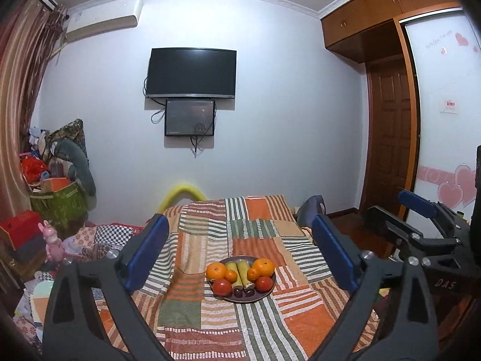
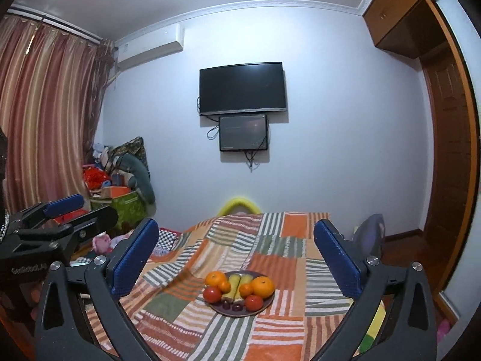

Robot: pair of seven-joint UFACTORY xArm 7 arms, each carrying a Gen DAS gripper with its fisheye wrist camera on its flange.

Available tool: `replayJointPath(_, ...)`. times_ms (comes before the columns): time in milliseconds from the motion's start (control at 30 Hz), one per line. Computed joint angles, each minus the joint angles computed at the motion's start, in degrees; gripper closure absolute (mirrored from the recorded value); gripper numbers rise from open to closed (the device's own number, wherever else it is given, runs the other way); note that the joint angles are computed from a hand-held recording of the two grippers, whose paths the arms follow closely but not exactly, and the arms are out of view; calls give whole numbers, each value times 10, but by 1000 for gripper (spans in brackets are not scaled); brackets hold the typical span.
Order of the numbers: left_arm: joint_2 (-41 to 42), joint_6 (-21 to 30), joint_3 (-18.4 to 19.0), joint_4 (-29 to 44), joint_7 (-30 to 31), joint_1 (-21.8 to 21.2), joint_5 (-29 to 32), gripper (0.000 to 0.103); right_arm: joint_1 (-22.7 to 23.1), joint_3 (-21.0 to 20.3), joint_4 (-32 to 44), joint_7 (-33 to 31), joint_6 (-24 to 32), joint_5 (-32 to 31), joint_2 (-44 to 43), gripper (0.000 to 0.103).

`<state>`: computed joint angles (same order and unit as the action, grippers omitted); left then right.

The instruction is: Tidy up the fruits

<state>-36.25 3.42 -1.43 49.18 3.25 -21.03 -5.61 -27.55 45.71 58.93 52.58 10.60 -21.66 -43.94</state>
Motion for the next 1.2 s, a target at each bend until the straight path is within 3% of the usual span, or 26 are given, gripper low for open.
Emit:
replayJointPath(433, -14, -10, -13, -23, -11, 14, 13, 2, 37, -18, -25, -2, 17, 0, -20, 0)
replayJointPath(1200, -4, 0, -1, -22, -11, -1, 4, 2, 51, -24, -20, -2, 42, -10, -17, 0)
